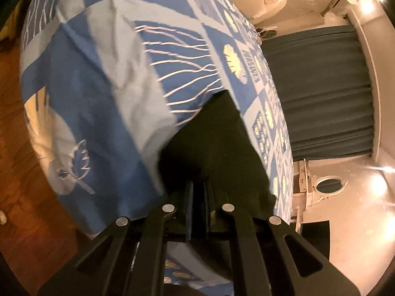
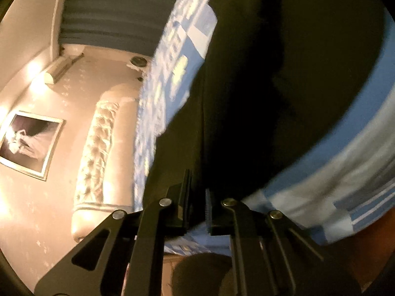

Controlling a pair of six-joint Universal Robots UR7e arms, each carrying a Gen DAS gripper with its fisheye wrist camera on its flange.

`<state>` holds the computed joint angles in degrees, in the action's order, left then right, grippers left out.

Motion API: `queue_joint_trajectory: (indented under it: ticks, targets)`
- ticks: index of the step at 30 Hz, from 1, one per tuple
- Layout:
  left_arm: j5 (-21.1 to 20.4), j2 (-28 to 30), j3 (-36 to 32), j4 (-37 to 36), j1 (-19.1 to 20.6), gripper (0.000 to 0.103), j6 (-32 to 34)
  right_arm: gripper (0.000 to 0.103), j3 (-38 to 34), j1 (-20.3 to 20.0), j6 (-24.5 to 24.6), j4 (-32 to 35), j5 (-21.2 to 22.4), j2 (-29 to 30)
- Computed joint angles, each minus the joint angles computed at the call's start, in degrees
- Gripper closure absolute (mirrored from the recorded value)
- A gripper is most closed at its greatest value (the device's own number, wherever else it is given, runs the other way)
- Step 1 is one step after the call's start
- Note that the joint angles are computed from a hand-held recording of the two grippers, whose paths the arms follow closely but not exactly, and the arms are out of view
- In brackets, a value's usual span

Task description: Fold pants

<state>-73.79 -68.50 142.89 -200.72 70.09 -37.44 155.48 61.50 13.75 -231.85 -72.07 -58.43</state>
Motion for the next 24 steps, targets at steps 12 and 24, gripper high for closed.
queue_joint_trajectory:
  ticks: [12, 24]
  targets:
    - [22.9, -5.9, 1.5, 14.0, -12.6, 0.023, 8.7, 0.043, -8.2, 14.4, -9.1, 18.4, -28.3, -16.8]
    - [31.5, 6.9, -14.7, 34.3, -13.9, 0.017, 10.4, 0.032, -57.0, 22.9, -23.0, 52.3, -67.6, 8.0]
